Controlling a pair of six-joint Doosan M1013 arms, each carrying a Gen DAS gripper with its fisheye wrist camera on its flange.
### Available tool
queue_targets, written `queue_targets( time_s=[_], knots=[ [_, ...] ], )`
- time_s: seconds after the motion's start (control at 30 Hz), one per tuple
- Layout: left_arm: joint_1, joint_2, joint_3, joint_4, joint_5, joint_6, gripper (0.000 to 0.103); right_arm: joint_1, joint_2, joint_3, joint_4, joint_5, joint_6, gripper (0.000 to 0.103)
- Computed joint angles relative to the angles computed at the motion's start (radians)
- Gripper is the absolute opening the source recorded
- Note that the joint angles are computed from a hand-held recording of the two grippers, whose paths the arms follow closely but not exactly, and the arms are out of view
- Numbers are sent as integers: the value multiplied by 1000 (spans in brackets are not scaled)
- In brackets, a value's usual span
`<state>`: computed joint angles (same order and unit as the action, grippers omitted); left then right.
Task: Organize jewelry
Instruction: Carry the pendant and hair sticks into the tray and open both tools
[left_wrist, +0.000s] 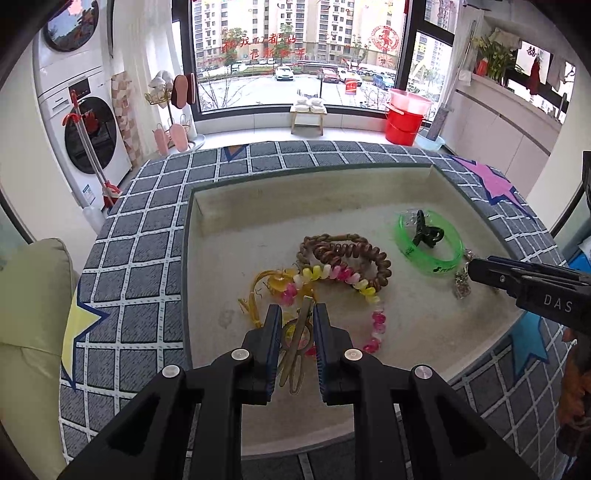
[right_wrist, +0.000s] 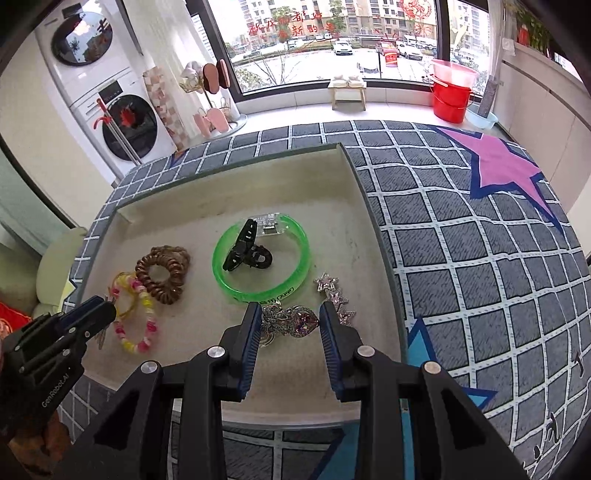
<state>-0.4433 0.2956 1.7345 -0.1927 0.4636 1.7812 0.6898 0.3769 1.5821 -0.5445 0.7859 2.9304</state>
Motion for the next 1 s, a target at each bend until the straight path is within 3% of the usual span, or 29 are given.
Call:
queue_targets(
  time_s=[0.23, 0.67, 0.87, 0.93, 1.0],
  knots=[
    [-13, 5, 5, 70, -11, -53, 31, 11, 23, -19, -8, 36, -36, 35],
    [-23, 3, 11, 129, -29, -109, 31, 8, 18, -9, 4, 14, -24, 37],
    [-29, -12, 30, 179, -61, -148, 31, 10, 16, -8, 9, -1, -20, 49],
    [-30, -16, 33, 184, -65, -149, 32, 13, 10, -4, -5, -7, 0, 62],
    [-30, -17, 30, 184, -58, -152, 32, 15, 4, 0, -21, -13, 20, 63]
  ],
)
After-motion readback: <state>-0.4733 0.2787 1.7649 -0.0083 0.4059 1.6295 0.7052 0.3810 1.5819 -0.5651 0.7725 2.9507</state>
